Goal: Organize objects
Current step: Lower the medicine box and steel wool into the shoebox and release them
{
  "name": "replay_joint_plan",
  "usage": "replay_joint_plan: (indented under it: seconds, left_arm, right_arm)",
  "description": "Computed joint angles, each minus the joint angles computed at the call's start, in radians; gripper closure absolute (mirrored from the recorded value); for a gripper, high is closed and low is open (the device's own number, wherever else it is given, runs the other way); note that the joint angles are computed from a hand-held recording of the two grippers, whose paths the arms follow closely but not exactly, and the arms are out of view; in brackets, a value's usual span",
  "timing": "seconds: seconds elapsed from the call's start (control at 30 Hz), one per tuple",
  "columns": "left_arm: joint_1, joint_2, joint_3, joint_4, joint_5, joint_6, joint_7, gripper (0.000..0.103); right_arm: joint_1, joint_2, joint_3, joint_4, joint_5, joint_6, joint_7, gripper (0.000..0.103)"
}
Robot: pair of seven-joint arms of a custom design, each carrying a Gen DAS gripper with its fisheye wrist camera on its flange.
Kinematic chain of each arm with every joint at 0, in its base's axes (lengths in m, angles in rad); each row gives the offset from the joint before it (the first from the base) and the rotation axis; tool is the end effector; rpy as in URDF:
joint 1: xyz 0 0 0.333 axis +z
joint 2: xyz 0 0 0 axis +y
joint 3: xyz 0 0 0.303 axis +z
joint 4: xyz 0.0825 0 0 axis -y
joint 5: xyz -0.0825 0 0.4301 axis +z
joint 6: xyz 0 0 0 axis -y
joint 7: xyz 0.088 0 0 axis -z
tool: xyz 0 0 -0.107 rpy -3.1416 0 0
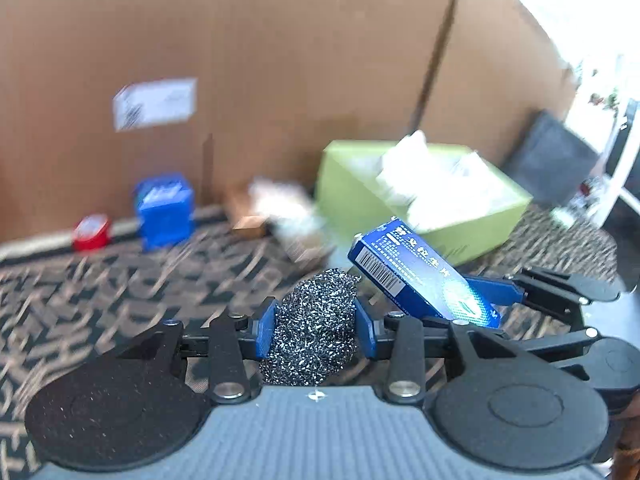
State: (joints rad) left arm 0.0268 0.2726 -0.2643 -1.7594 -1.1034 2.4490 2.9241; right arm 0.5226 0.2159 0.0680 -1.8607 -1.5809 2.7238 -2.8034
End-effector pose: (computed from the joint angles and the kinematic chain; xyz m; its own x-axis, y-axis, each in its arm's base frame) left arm 0.6891 -0.1536 0.4294 -0.7795 -0.5954 0.1948 -0.4703 0.3508 -0.8098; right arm 0.5440 0.4067 0.4109 0.0715 -0.9914 -0.1100 -0.4534 0.0659 -0.8889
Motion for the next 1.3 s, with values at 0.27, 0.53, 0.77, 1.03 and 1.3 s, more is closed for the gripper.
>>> replay_joint_plan:
  seconds: [0.27, 0.53, 0.77, 1.03, 1.3]
  left_arm:
    - [-0.080, 0.020, -0.064, 0.083, -0.114, 0.074, -0.040, 0.059]
    - [-0.240, 0.169, -0.123, 0.230, -0.008, 0.392, -0.171, 0.059]
    - [-0.313, 0.341, -0.082, 0.416, 0.280, 0.334, -0.475, 0.052]
    - [-0.079, 0.318, -0.311, 0.311, 0.158, 0.394, -0.282, 0.021]
    - [-0.046, 0.212, -0.290, 0.206, 0.090, 0.426, -0.238, 0.019]
  right_arm:
    - [-0.026, -0.169, 0.035, -0.131, 0.018, -0.350, -0.086, 0.047]
    - [-0.114, -0.147, 0.020, -0.110, 0.068, -0.401, -0.204, 0.047]
    - [-0.144, -0.064, -0.017, -0.041, 0.066, -0.307, -0.250, 0.047]
    - [-0.113, -0.050, -0.045, -0.057, 0.045, -0.298, -0.189, 0.011]
    - [-0.102, -0.144, 0.006, -0.139, -0.040, -0.378, -0.075, 0.000]
